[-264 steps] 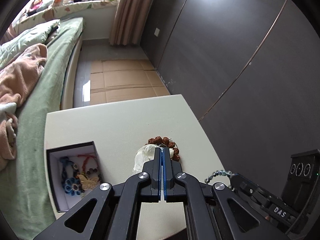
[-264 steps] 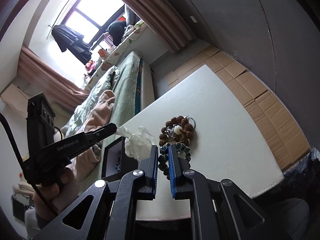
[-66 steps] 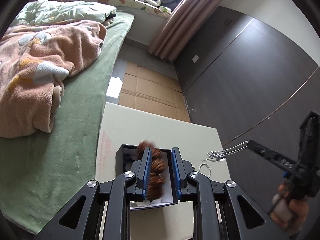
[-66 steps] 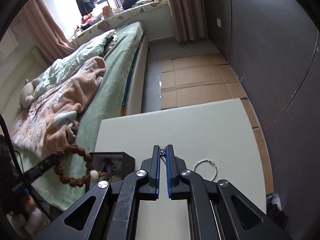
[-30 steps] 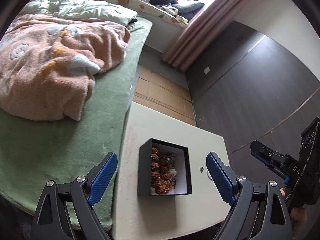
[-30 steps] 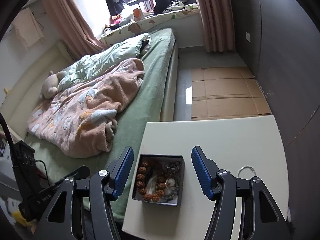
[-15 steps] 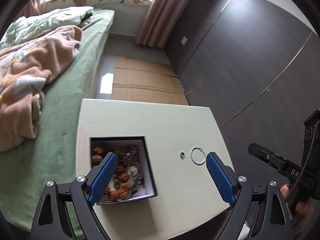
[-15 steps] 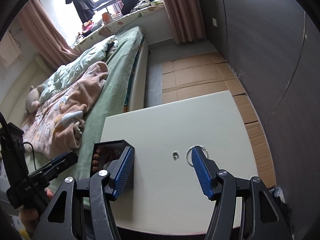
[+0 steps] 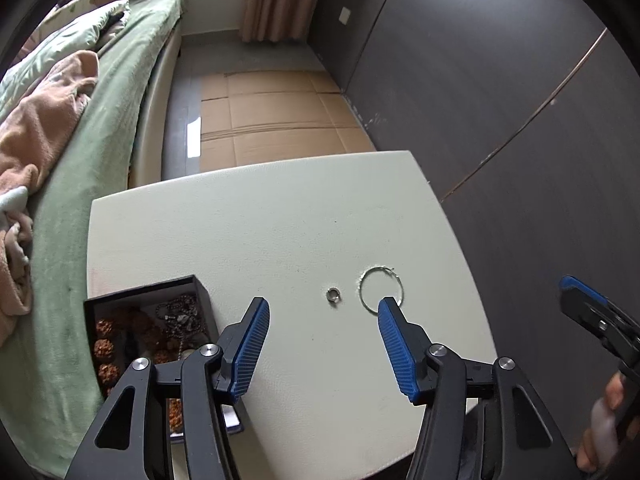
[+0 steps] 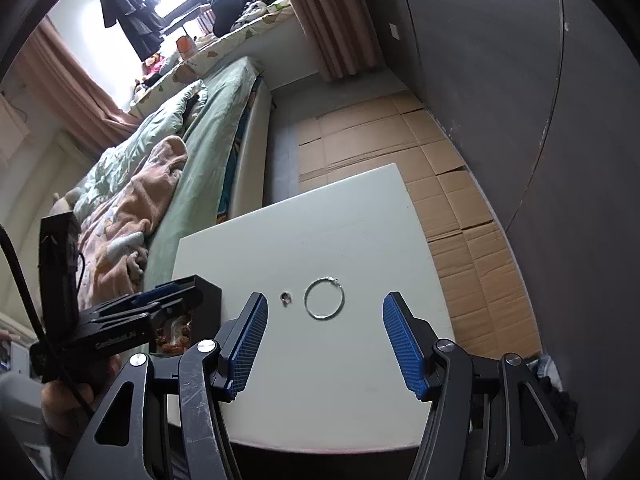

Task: Organize jewelry
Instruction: 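Grasp the small silver ring with the left gripper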

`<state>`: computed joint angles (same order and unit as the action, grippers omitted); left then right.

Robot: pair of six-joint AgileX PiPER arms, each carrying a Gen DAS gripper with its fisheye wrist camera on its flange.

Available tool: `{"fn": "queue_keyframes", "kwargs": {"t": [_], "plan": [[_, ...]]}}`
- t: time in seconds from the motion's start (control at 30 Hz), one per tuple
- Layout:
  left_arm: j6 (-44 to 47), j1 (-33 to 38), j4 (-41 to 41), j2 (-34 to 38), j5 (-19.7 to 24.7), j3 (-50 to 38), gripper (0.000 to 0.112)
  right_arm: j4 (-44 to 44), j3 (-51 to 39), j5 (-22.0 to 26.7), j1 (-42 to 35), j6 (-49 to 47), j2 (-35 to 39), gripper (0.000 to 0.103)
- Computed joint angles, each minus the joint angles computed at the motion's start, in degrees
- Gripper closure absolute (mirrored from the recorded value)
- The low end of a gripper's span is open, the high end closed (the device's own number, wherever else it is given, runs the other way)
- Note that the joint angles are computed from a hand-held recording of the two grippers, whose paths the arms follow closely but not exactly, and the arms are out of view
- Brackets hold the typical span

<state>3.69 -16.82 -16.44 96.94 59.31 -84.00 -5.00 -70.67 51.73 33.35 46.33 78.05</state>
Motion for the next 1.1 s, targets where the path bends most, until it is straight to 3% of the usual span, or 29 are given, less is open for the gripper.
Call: {"fn": "queue_keyframes", "kwargs": {"t": [0.13,0.27,0.4,0.53,0.77,0.9,1.1], "plan": [[-5.0,-2.4,2.5,4.8,0.9,-3.2,0.069,1.1,2.6,-0.1,-1.5,-1.4,-1.6,0.043],[-8.7,-4.6,3.5,7.9,0.6,-4.2,0.076,-2.1,4.5,-0.2,-1.1,-0.5,-1.6,0.043],[-11.7,-6.8,5.9,9.3,-1.2,-3.7,0.077,-1.3,6.9,-1.7,-3.0,-3.5,0.1,0.055],[-13.7,-8.1,8.3,11.3,-2.4,-3.8,0.089,0.1,10.2,-4.1,-5.2,-5.8,1.0,0.057],[-13.8,-8.7,9.2,14.4,-3.3,-5.2,0.089,5.8,14.5,-9.3,-9.4,-11.3,2.8,0.057],[-14.4,-9.7,10.2,15.5,-2.9,-5.9,0.089,5.9,13.9,-10.0,-9.4,-12.4,5.3,0.062],[-15.2,-11.5,13.9,15.6,-2.1,-6.3,0.089,6.8,12.7,-10.7,-9.4,-13.5,8.2,0.063]]}}
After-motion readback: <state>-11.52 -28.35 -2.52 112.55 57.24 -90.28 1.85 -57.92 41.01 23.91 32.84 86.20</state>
